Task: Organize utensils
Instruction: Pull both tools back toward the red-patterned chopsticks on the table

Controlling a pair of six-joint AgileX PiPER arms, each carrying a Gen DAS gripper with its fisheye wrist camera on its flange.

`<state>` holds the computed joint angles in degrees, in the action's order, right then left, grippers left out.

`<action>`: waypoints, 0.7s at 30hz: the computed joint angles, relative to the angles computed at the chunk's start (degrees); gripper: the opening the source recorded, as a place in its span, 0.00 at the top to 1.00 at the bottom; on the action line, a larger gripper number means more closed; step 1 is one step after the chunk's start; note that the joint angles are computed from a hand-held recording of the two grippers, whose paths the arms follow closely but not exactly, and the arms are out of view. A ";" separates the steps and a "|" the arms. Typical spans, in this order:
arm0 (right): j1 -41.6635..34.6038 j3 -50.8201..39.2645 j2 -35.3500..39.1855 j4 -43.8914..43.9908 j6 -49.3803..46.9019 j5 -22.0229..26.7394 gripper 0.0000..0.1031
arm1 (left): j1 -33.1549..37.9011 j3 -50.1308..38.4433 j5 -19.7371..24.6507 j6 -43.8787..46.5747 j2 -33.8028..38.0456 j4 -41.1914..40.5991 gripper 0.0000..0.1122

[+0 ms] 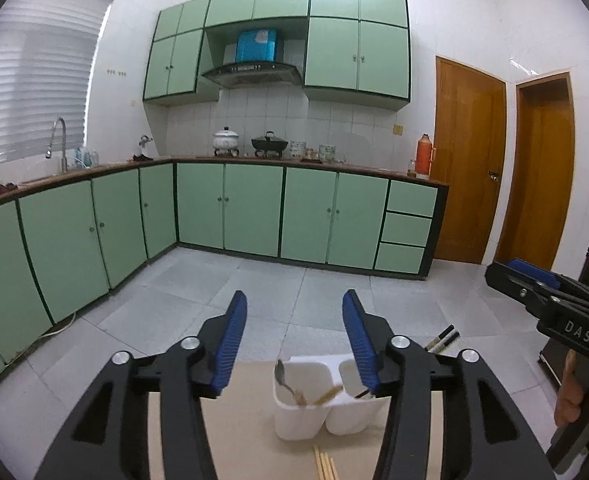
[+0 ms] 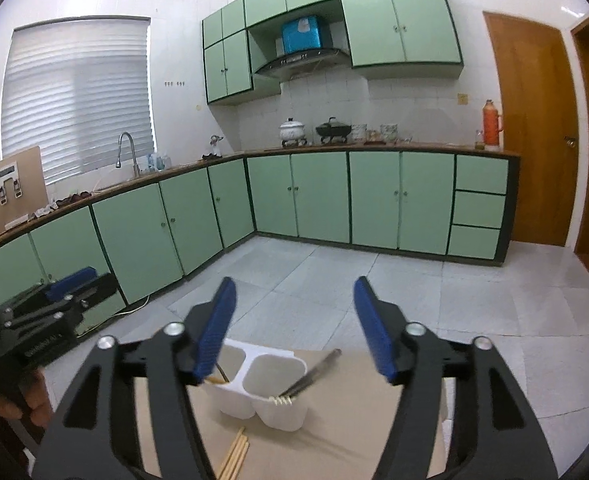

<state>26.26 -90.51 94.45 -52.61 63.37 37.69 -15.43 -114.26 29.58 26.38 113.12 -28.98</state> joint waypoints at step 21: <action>20.47 28.34 -8.30 -18.60 35.09 14.92 0.14 | 1.63 47.94 -14.16 33.36 -21.27 -26.68 0.38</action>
<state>46.73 -62.16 86.15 -71.21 98.46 52.61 -13.80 -66.32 15.42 59.74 91.85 -55.66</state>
